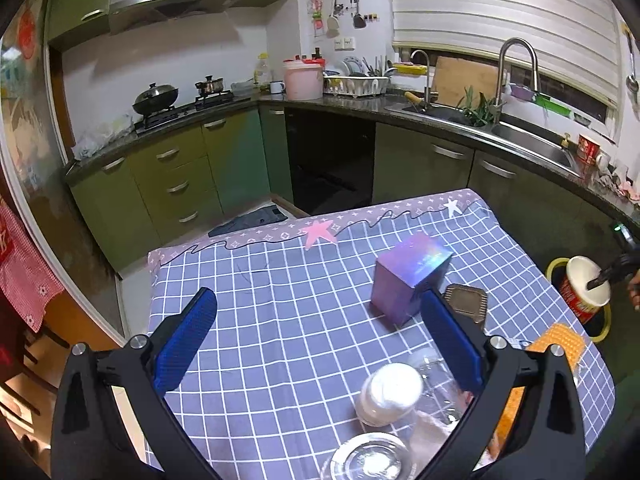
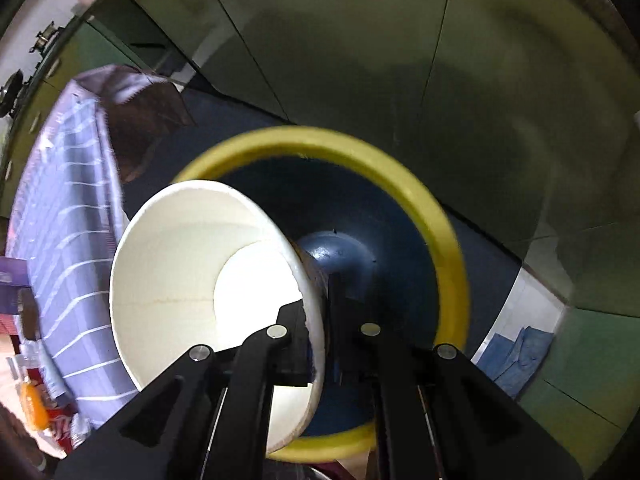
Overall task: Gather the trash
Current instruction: 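Carry the noodle cup over the yellow bin and open the right gripper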
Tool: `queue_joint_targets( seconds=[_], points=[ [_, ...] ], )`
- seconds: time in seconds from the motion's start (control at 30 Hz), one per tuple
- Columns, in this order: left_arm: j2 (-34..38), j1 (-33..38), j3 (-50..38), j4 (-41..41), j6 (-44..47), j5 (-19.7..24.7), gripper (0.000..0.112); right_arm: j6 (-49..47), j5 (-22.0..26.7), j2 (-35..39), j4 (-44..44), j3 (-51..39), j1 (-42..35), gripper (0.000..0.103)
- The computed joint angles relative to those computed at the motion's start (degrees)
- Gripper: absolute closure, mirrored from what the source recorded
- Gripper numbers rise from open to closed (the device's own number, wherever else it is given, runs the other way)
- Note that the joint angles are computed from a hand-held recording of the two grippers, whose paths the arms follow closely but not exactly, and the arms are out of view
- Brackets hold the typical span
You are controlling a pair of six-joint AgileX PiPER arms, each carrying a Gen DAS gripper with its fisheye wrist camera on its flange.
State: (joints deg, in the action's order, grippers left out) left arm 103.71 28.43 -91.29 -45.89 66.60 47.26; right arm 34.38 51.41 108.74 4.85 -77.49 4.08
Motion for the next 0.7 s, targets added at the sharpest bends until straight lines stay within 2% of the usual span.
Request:
queue_joint_targets(
  seconds=[0.1, 0.23, 0.5, 0.7],
  points=[
    [-1.82, -0.79, 1.27, 0.91, -0.15, -0.55, 0.015, -0.34, -1.59, 3.66, 0.49, -0.78, 0.19, 0.095],
    [-3.01, -1.81, 1.79, 2.26, -1.04, -0.22, 0.015, -0.79, -2.97, 5.14, 0.37, -0.95, -0.52, 0.079],
    [-1.5, -4.18, -0.88, 4.66, -3.53, 3.12, 0.015, -1.45, -4.67, -0.82, 0.78, 1.59, 1.03, 0.077],
    [4.97, -7.58, -8.61, 5.12, 1.08, 9.59, 0.015, -1.24, -5.35, -4.54, 1.89, 3.79, 4.29, 0.077]
  ],
)
